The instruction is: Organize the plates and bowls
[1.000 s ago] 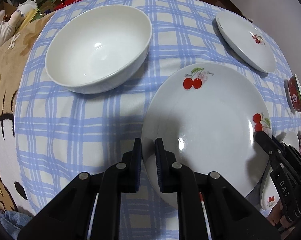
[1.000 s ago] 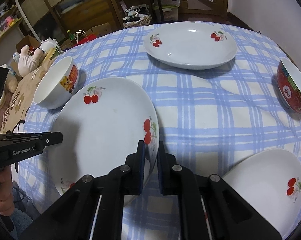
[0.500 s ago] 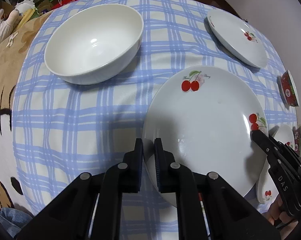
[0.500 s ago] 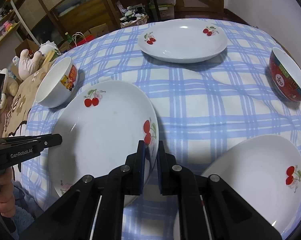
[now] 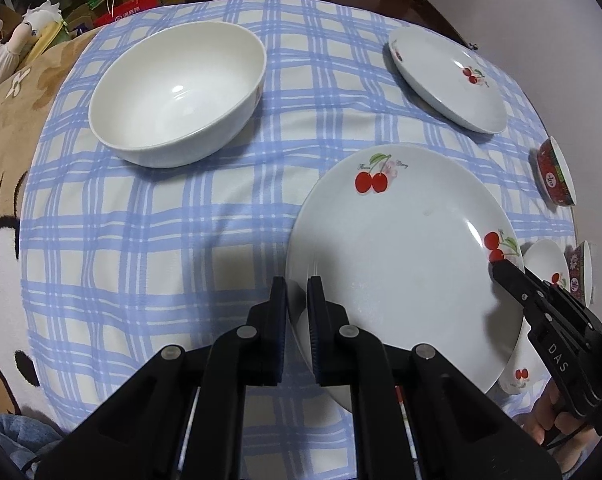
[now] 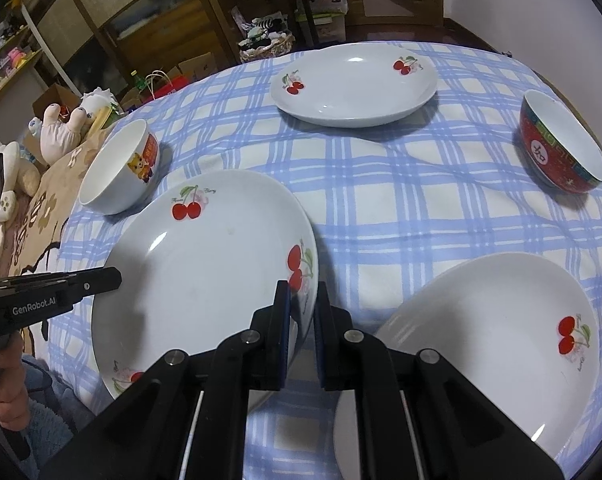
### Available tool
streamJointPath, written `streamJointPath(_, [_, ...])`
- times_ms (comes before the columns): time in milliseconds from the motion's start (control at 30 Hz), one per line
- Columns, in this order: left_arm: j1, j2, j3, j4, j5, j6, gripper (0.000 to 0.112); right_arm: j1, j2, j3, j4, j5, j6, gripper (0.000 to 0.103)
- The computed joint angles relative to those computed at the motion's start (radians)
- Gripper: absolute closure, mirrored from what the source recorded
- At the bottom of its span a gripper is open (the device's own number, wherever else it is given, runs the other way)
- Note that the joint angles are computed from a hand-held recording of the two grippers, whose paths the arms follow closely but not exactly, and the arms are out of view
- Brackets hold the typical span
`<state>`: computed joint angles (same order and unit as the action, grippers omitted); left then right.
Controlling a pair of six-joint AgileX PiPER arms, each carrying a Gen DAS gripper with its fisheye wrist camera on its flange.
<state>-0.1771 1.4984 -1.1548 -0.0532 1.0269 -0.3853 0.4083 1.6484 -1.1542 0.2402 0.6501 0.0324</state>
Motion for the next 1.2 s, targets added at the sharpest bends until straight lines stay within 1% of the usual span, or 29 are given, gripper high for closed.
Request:
streamJointPath(67, [0.005,-0.024,0.010,-0.012,0.018,0.007,0.102,-0.001,-0.011,0.005,-0.002,0.004,-0.001,0.091])
streamJointPath(100, [0.019,0.007,-0.016,-0.021,0.004,0.029,0.102,-0.002,-0.019,0.010,-0.002,0.006,-0.001,0.091])
streamJointPath(167, [0.016,0.000,-0.015,-0.023,0.003,0.035,0.102,-0.004,-0.037,0.020,-0.008,0.007,0.002,0.091])
streamJointPath(200, [0.033,0.020,-0.026,-0.031,-0.007,0.057,0.102,-0.006,-0.044,0.025,-0.010,0.008,0.001,0.091])
streamJointPath(267, [0.016,0.018,-0.030,-0.029,-0.013,0.050,0.102,-0.013,-0.066,0.037,-0.015,0.008,0.007,0.091])
streamJointPath(433, [0.007,0.003,-0.043,-0.076,-0.021,0.074,0.102,-0.049,-0.118,0.062,-0.004,0.019,-0.004,0.091])
streamJointPath(633, [-0.052,-0.004,-0.085,-0.062,-0.025,0.054,0.102,-0.084,-0.195,0.088,-0.031,0.038,0.019,0.091])
streamJointPath(800, [-0.093,-0.003,-0.099,-0.091,-0.070,0.027,0.102,-0.093,-0.270,0.101,-0.144,0.071,0.121,0.091])
streamJointPath(933, [-0.138,0.020,-0.118,-0.081,-0.099,-0.008,0.102,-0.120,-0.323,0.127,-0.184,0.090,0.145,0.091])
streamJointPath(1067, [-0.178,0.038,-0.145,-0.095,-0.120,0.002,0.102,-0.210,-0.363,0.162,-0.107,0.109,0.069,0.091])
streamJointPath(1200, [-0.229,0.067,-0.182,-0.085,-0.119,-0.016,0.102,-0.286,-0.413,0.200,-0.066,0.125,0.017,0.091])
